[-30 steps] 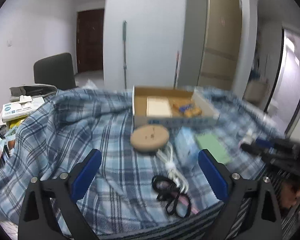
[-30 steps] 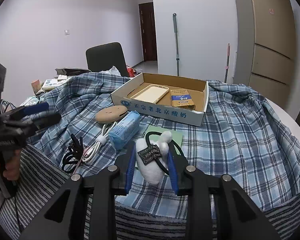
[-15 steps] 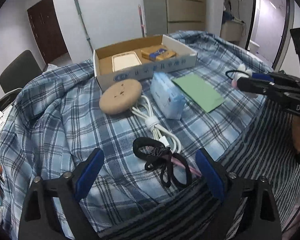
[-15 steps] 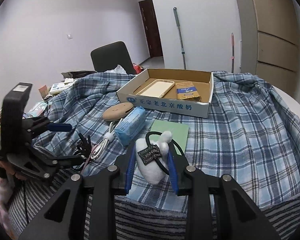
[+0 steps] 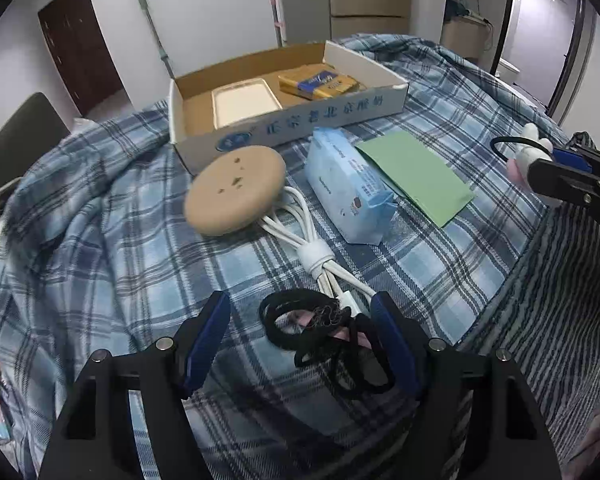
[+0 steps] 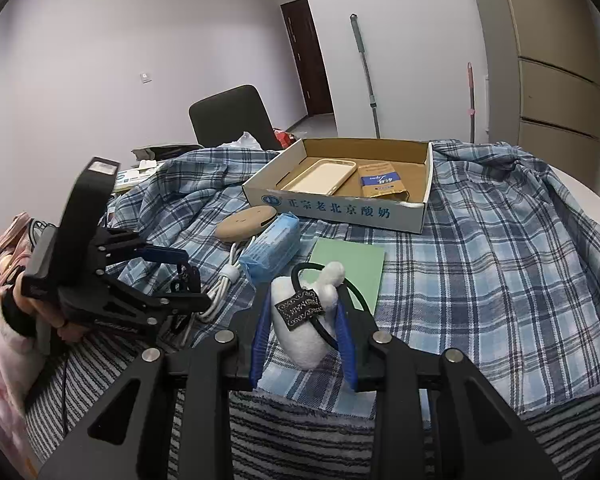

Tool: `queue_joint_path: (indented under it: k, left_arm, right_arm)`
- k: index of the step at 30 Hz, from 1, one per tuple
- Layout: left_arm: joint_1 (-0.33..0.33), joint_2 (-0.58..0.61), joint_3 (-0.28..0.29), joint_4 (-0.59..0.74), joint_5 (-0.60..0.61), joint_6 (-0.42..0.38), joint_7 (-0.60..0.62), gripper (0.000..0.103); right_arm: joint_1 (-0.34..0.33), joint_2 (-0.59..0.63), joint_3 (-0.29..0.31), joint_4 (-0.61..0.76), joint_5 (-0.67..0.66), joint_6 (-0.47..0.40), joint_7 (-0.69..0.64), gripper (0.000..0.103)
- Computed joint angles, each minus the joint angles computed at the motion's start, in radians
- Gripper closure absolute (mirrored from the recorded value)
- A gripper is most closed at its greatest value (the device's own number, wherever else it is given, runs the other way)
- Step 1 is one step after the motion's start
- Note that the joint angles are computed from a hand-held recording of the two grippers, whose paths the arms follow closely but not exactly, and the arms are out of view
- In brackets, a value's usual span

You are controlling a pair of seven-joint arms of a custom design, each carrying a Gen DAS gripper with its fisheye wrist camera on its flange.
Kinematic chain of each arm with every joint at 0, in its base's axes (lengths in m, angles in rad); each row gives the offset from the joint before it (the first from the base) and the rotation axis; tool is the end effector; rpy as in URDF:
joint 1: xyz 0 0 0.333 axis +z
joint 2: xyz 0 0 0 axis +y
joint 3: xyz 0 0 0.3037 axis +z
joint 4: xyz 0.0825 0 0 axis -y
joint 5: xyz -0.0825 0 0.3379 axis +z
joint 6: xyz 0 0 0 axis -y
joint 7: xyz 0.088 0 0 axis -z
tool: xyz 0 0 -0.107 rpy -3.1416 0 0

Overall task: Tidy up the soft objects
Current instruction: 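Grasp the black cord with the left gripper while the right gripper holds the plush toy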

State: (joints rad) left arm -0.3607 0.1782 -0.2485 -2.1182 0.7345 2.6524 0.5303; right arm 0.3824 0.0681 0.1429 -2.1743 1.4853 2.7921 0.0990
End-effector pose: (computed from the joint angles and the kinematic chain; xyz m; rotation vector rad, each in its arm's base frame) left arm 0.4491 -0.3305 0.3836 -1.7607 2.0460 -0.5079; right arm 0.4764 0.2221 0.4064 -2.0046 0.9626 -0.1627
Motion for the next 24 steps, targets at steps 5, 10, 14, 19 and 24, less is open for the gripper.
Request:
queue_joint_path:
  k: [5, 10, 14, 19, 24]
  left_arm:
    - [0.032, 0.011, -0.005, -0.019, -0.082, 0.069, 0.057, 0.042]
    - [0.038, -0.008, 0.001, -0.062, -0.098, 0.156, 0.063, 0.069]
    - [0.002, -0.035, 0.012, -0.063, -0.006, 0.143, -0.043, 0.089]
    - [-0.036, -0.093, 0.005, -0.062, 0.177, 0.091, -0.243, 0.090]
    - [-0.052, -0.149, -0.028, -0.065, 0.366, 0.018, -0.450, 0.091]
  right_arm:
    - [-0.005, -0.005, -0.004, -0.005, -0.018, -0.027, 0.023, 0.074]
    - [-0.003, -0.004, -0.003, -0.006, -0.026, -0.023, 0.025, 0.074]
    - [-0.002, 0.006, -0.002, 0.002, -0.036, -0.011, 0.040, 0.074]
    - [-0.005, 0.007, -0.001, 0.004, -0.010, 0.000, 0.019, 0.074]
    - [0.003, 0.001, 0.004, 0.003, 0.045, 0.035, -0.041, 0.074]
